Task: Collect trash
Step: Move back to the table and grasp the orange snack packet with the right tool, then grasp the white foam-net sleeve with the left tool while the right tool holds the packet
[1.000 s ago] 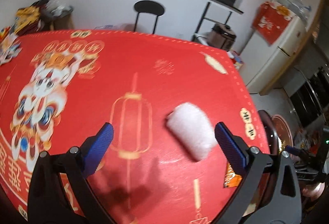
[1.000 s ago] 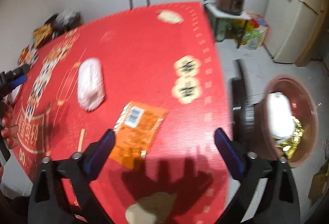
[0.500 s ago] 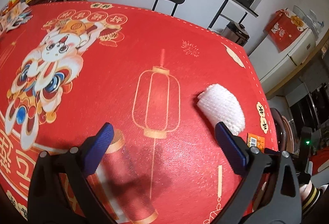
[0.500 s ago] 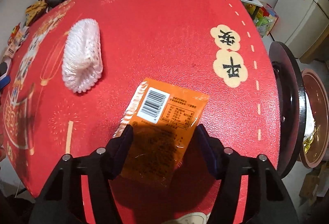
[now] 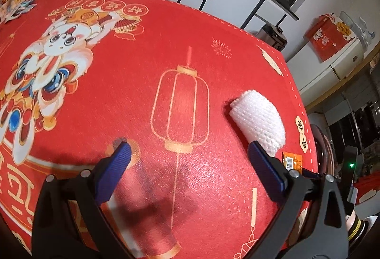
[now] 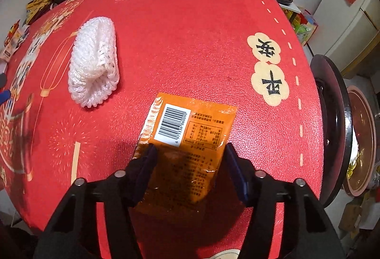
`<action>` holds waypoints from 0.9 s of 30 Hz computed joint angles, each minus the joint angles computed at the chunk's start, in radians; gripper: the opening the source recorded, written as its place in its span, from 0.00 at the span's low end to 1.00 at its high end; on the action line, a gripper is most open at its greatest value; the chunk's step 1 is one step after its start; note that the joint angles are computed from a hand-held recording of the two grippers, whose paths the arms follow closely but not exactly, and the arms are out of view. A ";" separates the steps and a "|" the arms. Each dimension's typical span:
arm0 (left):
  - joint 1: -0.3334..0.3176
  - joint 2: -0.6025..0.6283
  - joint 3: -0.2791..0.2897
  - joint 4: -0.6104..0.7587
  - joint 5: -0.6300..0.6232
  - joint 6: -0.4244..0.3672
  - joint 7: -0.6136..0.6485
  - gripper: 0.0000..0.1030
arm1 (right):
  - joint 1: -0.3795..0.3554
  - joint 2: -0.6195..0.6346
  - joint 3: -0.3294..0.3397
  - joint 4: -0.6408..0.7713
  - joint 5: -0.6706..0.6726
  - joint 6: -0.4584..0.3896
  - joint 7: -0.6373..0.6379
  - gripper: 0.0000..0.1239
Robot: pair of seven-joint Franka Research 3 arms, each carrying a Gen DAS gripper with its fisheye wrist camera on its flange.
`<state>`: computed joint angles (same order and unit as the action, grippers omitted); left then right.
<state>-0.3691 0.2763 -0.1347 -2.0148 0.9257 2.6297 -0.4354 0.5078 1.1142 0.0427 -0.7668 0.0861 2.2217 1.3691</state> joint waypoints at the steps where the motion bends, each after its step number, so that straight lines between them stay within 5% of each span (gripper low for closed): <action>1: 0.001 0.005 -0.002 0.002 -0.004 0.005 0.001 0.94 | -0.006 -0.016 0.003 -0.028 0.004 0.014 -0.006 0.36; 5: -0.003 0.025 -0.001 0.011 -0.020 0.027 0.009 0.94 | -0.024 -0.047 0.023 -0.077 0.033 0.033 -0.025 0.12; 8: -0.008 0.041 0.001 0.025 -0.036 0.037 0.029 0.94 | -0.039 -0.097 0.042 -0.159 0.059 0.089 -0.053 0.08; 27: -0.021 0.195 0.019 0.241 -0.183 0.123 0.279 0.93 | -0.128 -0.321 0.120 -0.434 0.259 0.356 -0.194 0.03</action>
